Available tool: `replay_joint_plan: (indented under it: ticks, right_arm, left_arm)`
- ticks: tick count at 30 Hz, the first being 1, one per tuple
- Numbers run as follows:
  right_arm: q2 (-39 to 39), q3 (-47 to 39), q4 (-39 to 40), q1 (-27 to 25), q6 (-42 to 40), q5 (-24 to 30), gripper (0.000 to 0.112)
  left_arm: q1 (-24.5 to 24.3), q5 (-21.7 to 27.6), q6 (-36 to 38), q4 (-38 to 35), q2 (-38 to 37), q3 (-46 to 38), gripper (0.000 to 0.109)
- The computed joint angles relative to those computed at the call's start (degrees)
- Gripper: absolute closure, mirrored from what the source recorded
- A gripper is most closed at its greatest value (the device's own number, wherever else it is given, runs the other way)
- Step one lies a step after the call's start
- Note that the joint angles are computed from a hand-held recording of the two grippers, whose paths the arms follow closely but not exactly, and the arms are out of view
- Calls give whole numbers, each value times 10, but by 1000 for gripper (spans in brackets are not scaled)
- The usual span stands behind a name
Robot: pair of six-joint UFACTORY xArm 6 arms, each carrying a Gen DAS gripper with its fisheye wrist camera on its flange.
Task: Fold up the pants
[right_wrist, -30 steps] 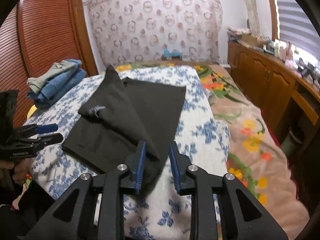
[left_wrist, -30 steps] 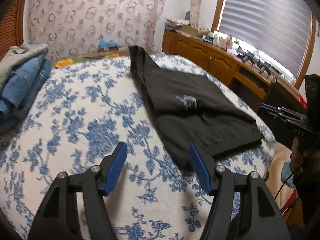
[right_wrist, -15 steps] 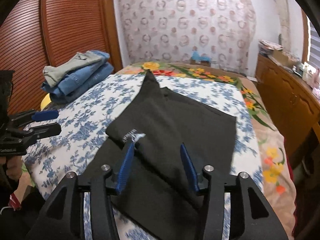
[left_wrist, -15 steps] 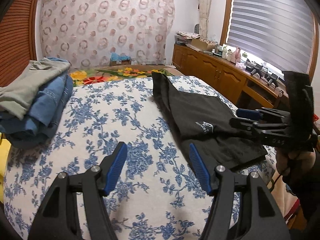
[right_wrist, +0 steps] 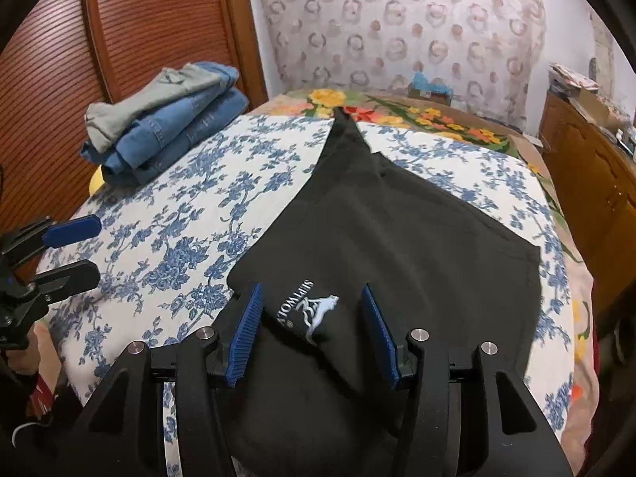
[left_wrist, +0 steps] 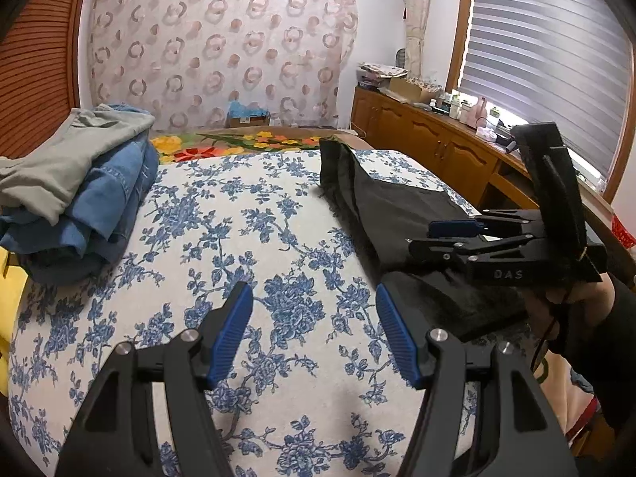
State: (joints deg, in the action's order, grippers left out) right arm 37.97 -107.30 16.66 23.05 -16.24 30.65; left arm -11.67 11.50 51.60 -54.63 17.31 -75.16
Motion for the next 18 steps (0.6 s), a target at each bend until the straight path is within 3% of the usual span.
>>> replay_joint_plan:
  ticks: [7, 12, 18]
  right_arm:
    - [21, -33, -5, 12, -22, 29, 60]
    - [61, -96, -55, 15, 5, 73, 62]
    - [62, -100, -1, 7, -26, 69, 102]
  left_arm:
    - [2, 3, 0, -3, 3, 1, 45]
    - [2, 6, -1, 0, 5, 1, 45]
    - [0, 8, 1, -1, 6, 3, 45]
